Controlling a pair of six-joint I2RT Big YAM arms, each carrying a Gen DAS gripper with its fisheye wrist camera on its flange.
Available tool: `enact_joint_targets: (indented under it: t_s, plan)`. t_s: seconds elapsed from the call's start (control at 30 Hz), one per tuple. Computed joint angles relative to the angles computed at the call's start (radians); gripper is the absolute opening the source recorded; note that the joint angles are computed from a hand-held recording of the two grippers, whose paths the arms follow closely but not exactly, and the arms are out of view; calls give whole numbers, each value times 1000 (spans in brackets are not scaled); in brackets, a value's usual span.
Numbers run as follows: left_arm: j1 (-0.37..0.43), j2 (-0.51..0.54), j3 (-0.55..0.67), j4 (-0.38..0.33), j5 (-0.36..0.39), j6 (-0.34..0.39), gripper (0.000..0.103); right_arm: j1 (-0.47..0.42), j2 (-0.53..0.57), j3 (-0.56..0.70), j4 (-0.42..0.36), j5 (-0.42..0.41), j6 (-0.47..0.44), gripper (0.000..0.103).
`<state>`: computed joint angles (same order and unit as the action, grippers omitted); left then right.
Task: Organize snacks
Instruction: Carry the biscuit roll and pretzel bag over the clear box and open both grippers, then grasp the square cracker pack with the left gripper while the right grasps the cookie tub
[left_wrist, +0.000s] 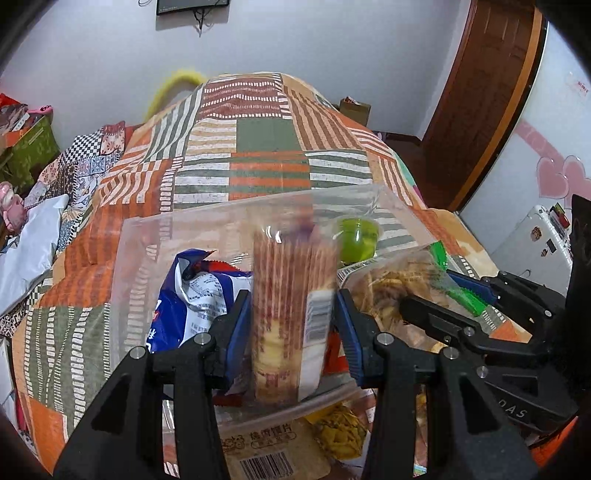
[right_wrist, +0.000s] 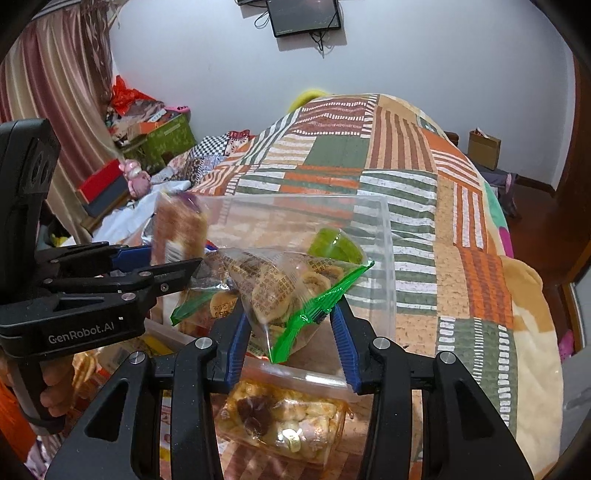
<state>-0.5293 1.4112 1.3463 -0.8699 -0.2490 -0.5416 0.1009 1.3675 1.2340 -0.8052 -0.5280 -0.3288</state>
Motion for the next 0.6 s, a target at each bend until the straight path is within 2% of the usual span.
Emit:
enact_joint_targets:
  t_s: [0.17, 0.27, 0.4, 0.6]
  plan:
    - [-12, -13, -1, -9, -16, 2, 48, 0, -13, -6, -8, 18, -7, 45]
    - [-22, -30, -9, -12, -29, -2, 53, -12, -28, -10, -5, 4, 1, 56]
    - [-43, -60, -18, -13, -66, -22, 53, -31, -60, -29, 17, -20, 24, 71]
    - [-84, -109, -28, -23, -122, -42, 64, -49, -101, -46, 9, -35, 20, 71]
